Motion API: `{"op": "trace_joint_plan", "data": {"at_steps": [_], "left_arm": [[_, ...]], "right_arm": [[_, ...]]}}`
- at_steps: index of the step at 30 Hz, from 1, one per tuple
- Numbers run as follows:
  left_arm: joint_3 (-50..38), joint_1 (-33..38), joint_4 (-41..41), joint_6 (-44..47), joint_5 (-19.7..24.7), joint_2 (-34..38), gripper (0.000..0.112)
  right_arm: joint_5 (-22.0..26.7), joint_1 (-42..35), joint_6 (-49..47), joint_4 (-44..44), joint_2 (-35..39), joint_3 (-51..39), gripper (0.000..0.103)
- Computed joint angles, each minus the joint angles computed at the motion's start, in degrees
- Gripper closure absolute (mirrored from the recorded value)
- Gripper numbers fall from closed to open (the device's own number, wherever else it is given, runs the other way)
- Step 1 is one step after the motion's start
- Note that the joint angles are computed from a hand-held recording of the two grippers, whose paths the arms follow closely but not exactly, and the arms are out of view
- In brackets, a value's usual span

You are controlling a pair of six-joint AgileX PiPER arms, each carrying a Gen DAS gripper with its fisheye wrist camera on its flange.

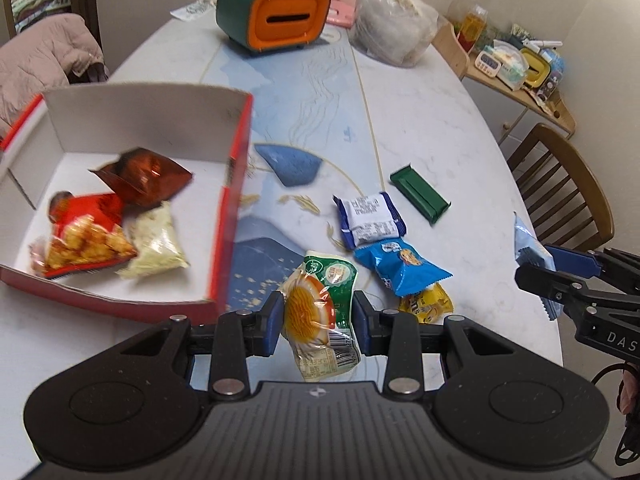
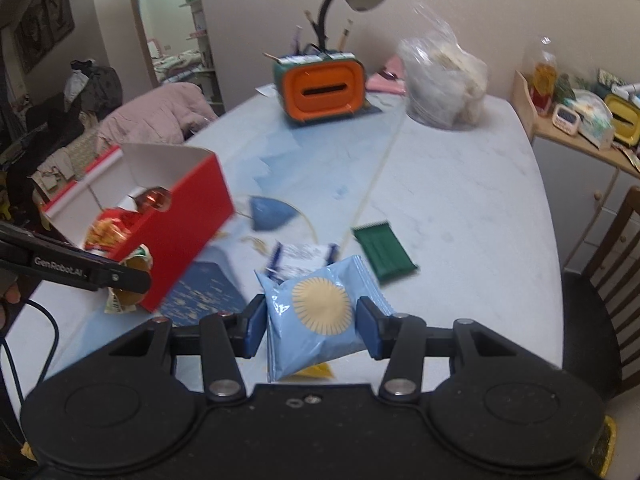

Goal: Organize snacks
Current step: 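Carry the cookie packet and pastry with both grippers over the box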

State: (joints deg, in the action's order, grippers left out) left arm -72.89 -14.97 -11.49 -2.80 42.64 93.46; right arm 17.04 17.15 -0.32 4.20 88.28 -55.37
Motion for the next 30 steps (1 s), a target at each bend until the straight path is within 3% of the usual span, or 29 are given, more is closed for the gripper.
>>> {"op": "trace_joint_plan", "data": {"at_steps": [16,30], "left_arm": [[-0.4,17.0,-6.3,15.1,3.6,-5.8,0.077],[-8.1,30.1,-8.2,22.7,4.9,1.2,0.077]], "right_arm": [[4.9,16.6,26.8,-22.7,9.7,-17.5,0.057],[12.6,23.3,28.2,-24.4,26.2,-40.3,0.057]]}}
